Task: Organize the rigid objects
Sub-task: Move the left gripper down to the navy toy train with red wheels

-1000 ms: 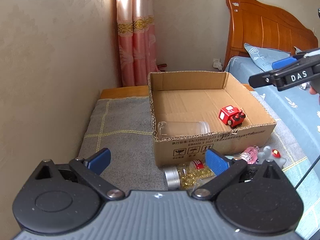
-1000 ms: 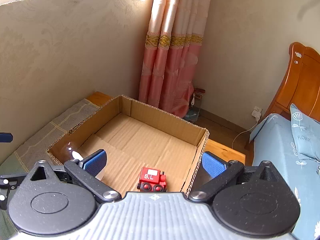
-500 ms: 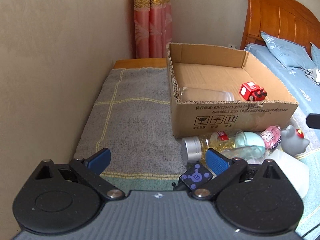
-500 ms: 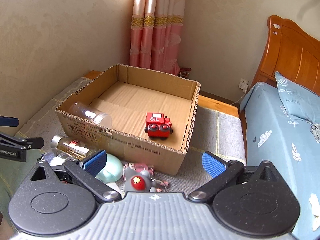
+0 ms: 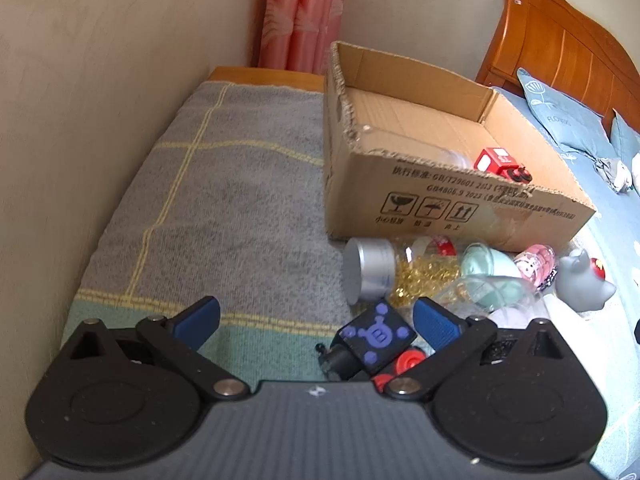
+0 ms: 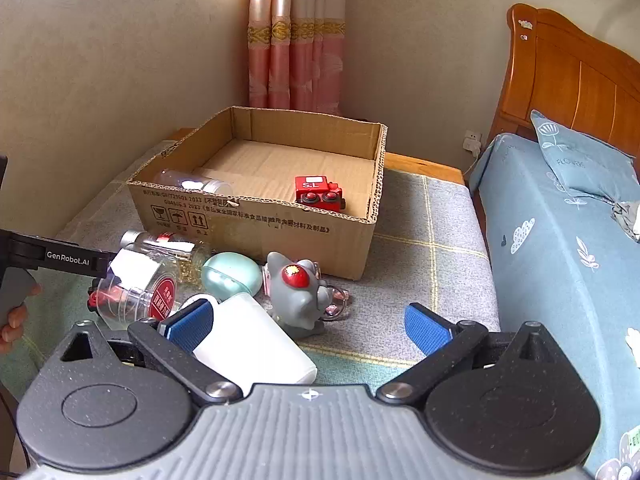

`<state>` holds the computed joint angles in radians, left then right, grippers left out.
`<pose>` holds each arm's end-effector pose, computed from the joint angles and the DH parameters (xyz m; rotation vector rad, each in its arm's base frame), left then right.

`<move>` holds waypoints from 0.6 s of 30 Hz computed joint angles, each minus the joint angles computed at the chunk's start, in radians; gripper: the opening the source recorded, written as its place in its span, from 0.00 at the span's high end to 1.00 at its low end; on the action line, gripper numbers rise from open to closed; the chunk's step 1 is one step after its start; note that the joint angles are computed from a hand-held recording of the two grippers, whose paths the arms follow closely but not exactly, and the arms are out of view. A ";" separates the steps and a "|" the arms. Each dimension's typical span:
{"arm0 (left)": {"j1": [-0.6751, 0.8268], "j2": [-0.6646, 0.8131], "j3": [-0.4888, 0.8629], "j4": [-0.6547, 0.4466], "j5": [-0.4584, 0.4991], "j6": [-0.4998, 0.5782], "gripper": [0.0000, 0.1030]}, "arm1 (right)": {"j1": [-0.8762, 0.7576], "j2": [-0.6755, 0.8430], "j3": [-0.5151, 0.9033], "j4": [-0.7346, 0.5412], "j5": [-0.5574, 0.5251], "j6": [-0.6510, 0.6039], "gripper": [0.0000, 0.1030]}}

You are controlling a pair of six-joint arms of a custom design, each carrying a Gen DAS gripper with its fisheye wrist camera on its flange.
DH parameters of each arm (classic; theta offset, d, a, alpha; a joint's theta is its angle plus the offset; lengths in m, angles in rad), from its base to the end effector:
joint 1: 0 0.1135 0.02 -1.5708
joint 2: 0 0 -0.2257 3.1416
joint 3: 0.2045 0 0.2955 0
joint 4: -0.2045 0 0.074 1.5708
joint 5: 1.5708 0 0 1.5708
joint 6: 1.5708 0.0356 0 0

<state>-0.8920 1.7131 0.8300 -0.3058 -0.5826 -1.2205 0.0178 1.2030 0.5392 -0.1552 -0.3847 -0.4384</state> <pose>0.2166 -0.2373 0.0552 -0.5415 2.3976 -0.0508 0.2765 0.0183 0.1149 -0.6986 2.2206 0.2509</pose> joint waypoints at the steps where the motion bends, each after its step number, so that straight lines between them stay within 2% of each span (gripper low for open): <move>1: -0.004 -0.014 -0.024 0.018 0.005 -0.007 0.01 | 0.005 -0.001 -0.002 0.001 0.002 0.001 0.00; 5: -0.030 -0.066 -0.097 0.050 -0.001 -0.041 0.01 | 0.023 0.016 0.005 0.004 0.001 0.009 0.00; 10: -0.052 -0.119 -0.123 -0.026 -0.015 -0.090 0.01 | 0.037 0.022 -0.001 0.009 0.016 0.011 0.00; 12: -0.062 -0.137 -0.138 0.001 -0.033 -0.062 0.01 | 0.038 0.027 -0.004 0.013 0.020 0.011 0.00; 18: -0.059 -0.105 -0.128 0.080 0.031 0.094 0.01 | 0.024 0.024 -0.008 0.007 0.013 0.008 0.00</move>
